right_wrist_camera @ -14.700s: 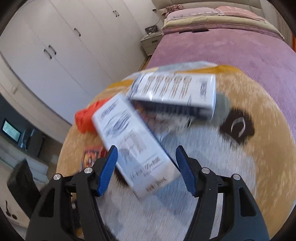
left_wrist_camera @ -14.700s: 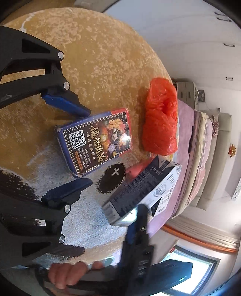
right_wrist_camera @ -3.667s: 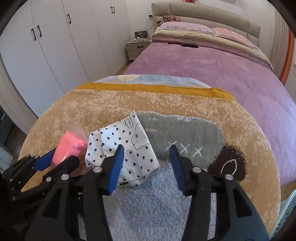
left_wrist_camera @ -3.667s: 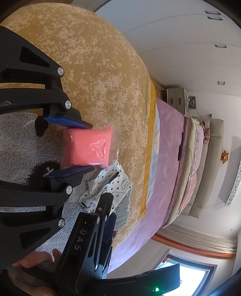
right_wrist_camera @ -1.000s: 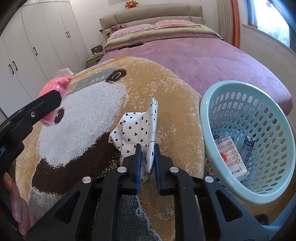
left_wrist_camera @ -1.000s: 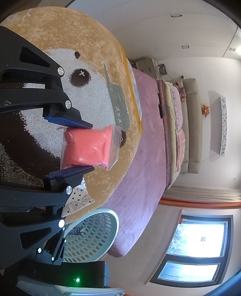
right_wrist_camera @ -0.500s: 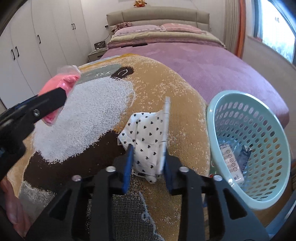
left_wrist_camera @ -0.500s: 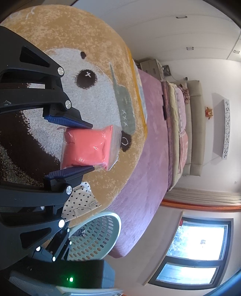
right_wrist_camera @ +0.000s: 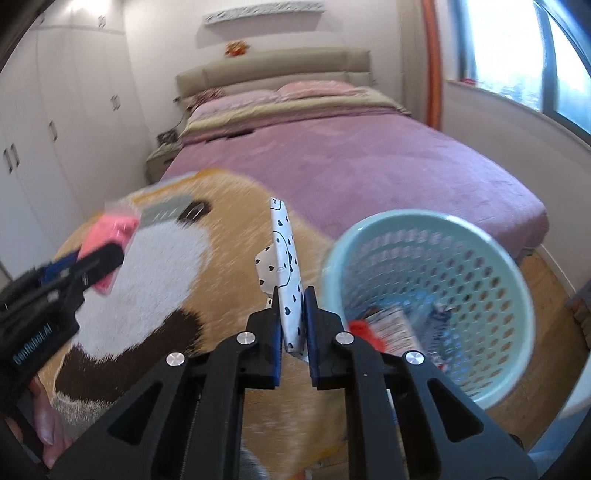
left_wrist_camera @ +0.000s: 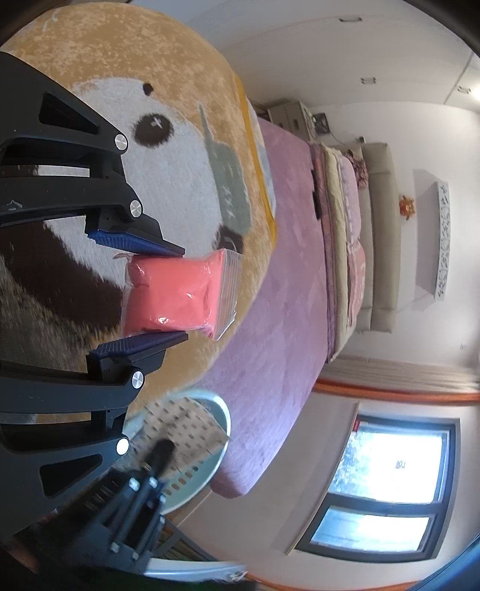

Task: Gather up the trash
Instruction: 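Carry the pink packet and heart-print cloth to the blue basket and release both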

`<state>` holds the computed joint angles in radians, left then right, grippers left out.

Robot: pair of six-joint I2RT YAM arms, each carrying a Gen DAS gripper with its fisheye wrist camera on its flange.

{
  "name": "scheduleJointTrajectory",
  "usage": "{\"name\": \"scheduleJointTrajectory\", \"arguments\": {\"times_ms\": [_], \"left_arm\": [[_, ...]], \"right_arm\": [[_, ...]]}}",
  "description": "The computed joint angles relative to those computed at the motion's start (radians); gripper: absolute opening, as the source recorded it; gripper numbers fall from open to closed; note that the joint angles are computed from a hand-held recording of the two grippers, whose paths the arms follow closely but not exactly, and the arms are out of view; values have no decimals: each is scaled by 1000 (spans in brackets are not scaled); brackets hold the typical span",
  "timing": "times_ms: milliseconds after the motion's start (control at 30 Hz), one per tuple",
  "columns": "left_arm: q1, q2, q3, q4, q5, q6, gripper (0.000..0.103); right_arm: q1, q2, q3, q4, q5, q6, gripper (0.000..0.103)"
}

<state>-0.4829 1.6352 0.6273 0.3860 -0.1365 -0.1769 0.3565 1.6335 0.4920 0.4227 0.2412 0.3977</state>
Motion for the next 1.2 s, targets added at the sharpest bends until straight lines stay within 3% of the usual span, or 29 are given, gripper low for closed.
{"name": "scheduleJointTrajectory", "arguments": {"times_ms": [300,567,667,800,867,933,1033,1100,1167,1200], "left_arm": [[-134,104,129,-16,-52,12,38],[-224,254,297,-57,-68,37,38],[-234,331,397,-99,-19,41,38],[-199,438,555,-197,173,39,38],[-193,479,612,-231,237,77,46],[-195,491,617,-219,241,113,73],[-179,467,559,-156,255,118,82],[-162,450,528,-137,270,106,86],[-146,433,502,-123,276,91,87],[-137,425,491,-120,283,83,87]], "right_arm": [[-230,-136,-88,-3,-20,-66,9],[-459,-54,-76,34,-156,-91,9],[-521,4,-56,41,-200,-79,9],[-559,79,-14,34,-236,-78,10],[-563,121,26,-2,-226,-70,21],[-562,149,30,4,-229,-54,25],[-568,150,8,23,-227,-36,28],[-574,140,-9,30,-233,-25,35],[-570,118,-31,41,-225,-18,50],[-560,95,-44,38,-215,-13,50]]}}
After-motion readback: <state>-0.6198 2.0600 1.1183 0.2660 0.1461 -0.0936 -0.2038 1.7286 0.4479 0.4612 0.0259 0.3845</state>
